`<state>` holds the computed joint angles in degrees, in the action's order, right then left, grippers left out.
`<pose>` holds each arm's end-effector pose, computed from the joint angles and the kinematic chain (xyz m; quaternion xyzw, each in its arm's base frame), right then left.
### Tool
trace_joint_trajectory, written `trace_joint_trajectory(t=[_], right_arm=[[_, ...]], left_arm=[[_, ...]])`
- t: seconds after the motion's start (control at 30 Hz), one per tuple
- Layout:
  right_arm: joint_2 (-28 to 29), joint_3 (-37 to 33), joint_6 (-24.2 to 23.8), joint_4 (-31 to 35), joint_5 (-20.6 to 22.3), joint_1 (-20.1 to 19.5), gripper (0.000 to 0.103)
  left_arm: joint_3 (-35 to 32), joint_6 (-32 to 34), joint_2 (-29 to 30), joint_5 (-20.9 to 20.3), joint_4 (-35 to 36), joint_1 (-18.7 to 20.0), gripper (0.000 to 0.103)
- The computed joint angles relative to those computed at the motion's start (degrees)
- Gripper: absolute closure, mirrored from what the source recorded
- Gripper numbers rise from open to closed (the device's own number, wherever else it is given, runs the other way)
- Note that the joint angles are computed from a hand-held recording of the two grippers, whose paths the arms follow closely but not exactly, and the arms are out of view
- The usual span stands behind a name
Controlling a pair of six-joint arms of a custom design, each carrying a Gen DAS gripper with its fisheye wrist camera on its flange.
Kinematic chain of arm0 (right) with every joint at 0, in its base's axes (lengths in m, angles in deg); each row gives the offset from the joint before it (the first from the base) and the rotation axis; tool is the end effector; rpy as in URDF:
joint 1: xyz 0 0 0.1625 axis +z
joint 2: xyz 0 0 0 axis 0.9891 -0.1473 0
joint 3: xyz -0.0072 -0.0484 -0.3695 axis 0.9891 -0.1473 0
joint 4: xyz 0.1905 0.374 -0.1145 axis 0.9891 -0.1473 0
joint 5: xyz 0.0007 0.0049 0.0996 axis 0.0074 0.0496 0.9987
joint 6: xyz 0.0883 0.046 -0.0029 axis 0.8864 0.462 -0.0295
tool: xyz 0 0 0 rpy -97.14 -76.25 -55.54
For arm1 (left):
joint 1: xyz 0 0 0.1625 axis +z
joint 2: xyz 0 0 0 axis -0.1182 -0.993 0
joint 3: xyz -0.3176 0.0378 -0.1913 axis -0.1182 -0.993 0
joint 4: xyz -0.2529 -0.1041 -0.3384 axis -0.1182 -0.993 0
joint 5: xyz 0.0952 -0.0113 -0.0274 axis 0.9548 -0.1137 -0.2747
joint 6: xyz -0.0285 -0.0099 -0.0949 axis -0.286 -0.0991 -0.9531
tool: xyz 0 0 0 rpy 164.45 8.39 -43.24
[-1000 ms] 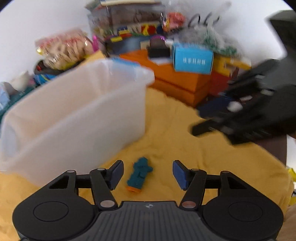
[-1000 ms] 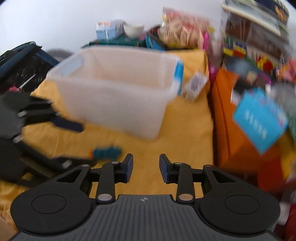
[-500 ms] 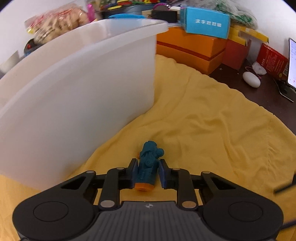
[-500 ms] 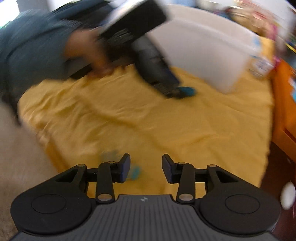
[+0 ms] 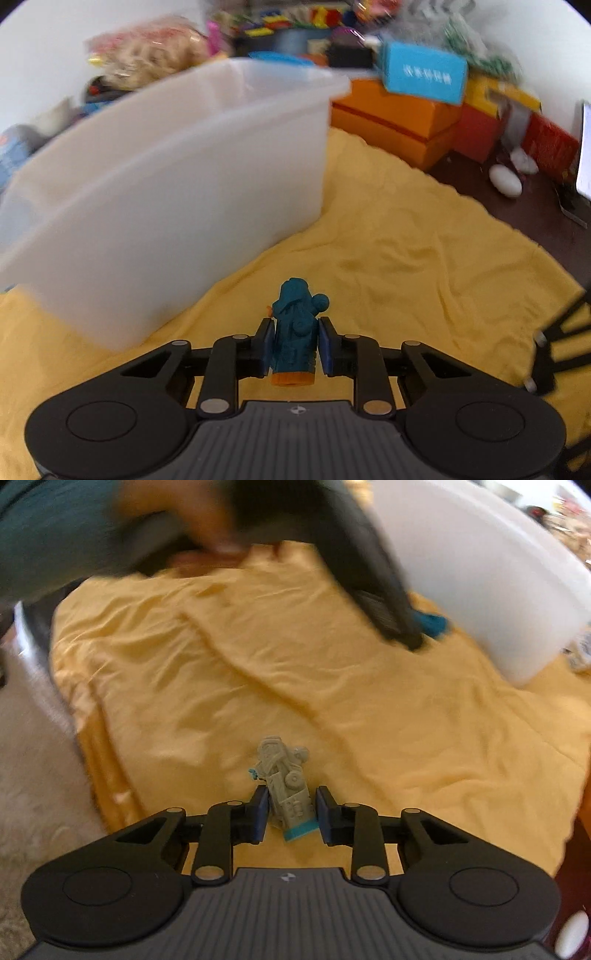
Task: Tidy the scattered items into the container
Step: 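Grasp the teal toy gun with the left tool while the right tool grasps the beige toy car, then carry the toy gun and beige car over the white bin and open both tools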
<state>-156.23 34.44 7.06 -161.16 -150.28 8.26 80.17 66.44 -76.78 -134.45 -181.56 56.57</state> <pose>0.0904 -0.5322 0.1822 0.5086 -0.8246 -0.0030 0.2478 -0.2348 -0.5788 0.0263 0.3832 0.8576 -0.1894 0.2860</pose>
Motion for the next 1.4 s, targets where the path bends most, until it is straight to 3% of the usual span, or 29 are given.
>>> trace_joint_trajectory(t=[0.17,0.37,0.53,0.7,1.0,1.33,1.4], right_arm=[[2.97,-0.27,5.62,-12.27,-1.91,0.63,0.074],[6.38,-2.51,11.65,-19.42,-3.32,1.69,0.074],[7.57,-5.47,11.8,-25.12,0.84,3.79,0.074],[11.34,-11.47,12.64,-28.24,2.89,6.53,0.074],[19.18,-23.9,14.12,-28.15,2.73,8.94,0.074],[28.6,-36.23,17.48,-20.34,-1.74,7.9,0.073],[29.25,-37.01,18.51,-18.98,-1.94,7.48,0.061]], left_arm=[[5.99,-7.62,-4.4,4.39,-3.68,-2.76,0.075],[8.99,-14.42,-7.55,7.91,-4.64,-5.19,0.075],[6.38,-9.45,-7.78,11.12,-9.37,-6.57,0.075],[-0.48,-1.07,-5.1,12.81,-13.85,-5.78,0.075],[-14.01,7.51,1.52,12.96,-14.04,-2.07,0.075],[-24.77,4.59,8.55,10.1,-5.34,3.81,0.074],[-25.03,4.01,8.87,9.55,-4.74,4.47,0.073]])
